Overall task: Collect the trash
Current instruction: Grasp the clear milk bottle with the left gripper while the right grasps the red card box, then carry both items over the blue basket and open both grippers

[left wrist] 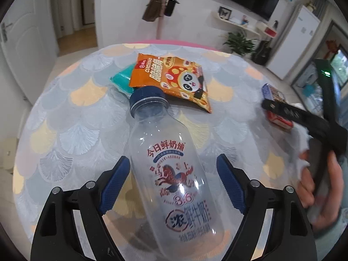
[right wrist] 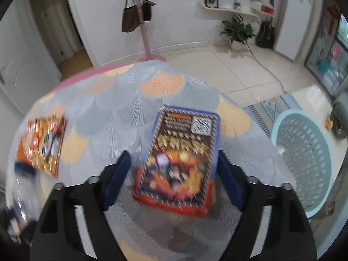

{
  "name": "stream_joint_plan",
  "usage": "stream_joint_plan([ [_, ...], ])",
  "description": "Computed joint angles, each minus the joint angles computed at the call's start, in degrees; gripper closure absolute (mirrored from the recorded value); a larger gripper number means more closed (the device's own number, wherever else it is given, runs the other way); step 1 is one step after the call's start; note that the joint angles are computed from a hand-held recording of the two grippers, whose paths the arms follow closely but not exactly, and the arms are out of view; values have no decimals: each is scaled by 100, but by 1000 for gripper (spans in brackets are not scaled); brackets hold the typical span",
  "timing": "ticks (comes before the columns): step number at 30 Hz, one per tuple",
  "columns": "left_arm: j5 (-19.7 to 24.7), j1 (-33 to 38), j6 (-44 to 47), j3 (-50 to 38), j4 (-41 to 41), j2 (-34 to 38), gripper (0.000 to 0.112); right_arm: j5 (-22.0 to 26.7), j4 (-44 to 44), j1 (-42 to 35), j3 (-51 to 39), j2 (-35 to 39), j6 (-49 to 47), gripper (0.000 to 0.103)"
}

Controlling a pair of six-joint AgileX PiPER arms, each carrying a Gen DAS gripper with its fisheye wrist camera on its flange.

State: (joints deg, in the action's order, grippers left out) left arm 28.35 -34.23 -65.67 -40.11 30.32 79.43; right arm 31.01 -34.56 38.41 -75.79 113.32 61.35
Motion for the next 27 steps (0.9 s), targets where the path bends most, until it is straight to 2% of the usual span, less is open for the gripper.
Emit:
stream_joint_plan([
  [3, 346, -202, -421, -193, 278, 212, 50, -239, -191, 55, 429, -250, 94, 43],
  [5, 391, -291, -620, -148, 376, 158, 53, -460, -239, 35, 713, -436, 127, 44],
  [8, 219, -385, -868, 47, 476, -32, 54, -847, -632, 11, 1364, -942, 516, 44],
  [10, -61, -519, -1117, 272, 582, -298, 55, -1001, -1082, 25, 1700, -1270, 930, 44],
  [12, -234, -721, -1392, 390, 721, -503, 56, -989, -1457, 72, 1902, -1536, 1258, 44],
  [14, -209, -987, -1748, 335, 1006, -515, 56, -989, -1941, 96, 2223, -1933, 1716, 44],
  [21, 188, -1880, -2475, -389, 1771, -184, 56, -916, -2507, -220, 2968, -3020, 2102, 44],
  [24, 301, -2159, -2480, -964, 1990, 234, 56, -953, -2626, -572, 3237, -3428, 2094, 44],
  [27, 265, -2231, -2092, -1542, 1869, 638, 56, -1084, -2554, -1090, 3508, -3795, 1858, 44],
])
